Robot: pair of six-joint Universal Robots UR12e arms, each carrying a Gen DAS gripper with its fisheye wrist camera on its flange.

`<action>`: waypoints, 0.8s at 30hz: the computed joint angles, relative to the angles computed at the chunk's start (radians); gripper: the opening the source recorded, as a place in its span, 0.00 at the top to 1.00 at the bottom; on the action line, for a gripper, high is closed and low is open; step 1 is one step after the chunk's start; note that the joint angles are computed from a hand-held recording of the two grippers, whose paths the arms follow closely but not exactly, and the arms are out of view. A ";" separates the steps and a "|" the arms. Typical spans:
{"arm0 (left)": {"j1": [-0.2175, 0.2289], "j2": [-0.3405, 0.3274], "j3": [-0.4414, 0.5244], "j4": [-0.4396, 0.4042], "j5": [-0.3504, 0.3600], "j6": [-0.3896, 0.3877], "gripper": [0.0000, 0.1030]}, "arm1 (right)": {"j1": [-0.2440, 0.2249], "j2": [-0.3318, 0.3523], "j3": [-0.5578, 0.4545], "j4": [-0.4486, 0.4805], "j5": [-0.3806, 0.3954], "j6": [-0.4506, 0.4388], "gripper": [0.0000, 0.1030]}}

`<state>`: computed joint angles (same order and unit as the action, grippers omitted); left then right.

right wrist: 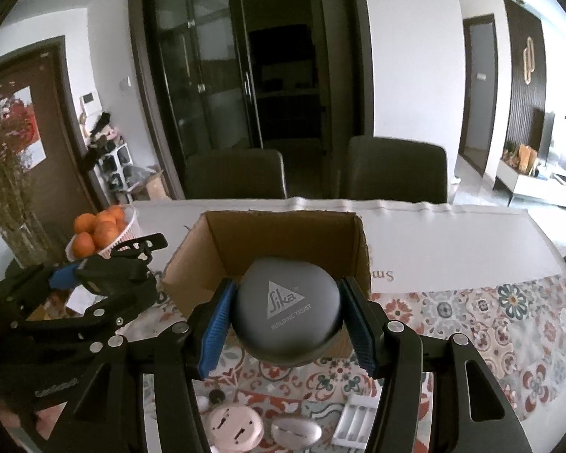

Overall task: Organize rigid objects
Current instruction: 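Lift the puck with the right tool while the left tool carries the black device toward the box, then open the right tool over the box while the left tool releases the black device inside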

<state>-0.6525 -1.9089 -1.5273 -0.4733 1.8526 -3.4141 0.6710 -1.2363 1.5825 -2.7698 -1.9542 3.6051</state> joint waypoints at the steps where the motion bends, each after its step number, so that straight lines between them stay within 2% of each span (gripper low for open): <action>1: 0.005 -0.004 0.009 -0.012 -0.010 0.002 0.29 | -0.009 0.001 -0.004 0.012 0.014 0.008 0.45; 7: 0.022 -0.043 0.079 -0.095 -0.041 -0.006 0.29 | -0.052 0.015 -0.037 0.085 0.107 0.027 0.45; 14: 0.036 -0.084 0.141 -0.185 -0.051 -0.023 0.29 | -0.082 0.037 -0.075 0.173 0.143 0.031 0.45; 24: 0.042 -0.134 0.218 -0.299 -0.020 -0.022 0.29 | -0.106 0.067 -0.125 0.269 0.178 0.032 0.45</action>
<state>-0.6107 -2.0424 -1.3090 -0.7720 1.8323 -3.4364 0.5652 -1.1691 1.4572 -2.5013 -1.7764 3.6372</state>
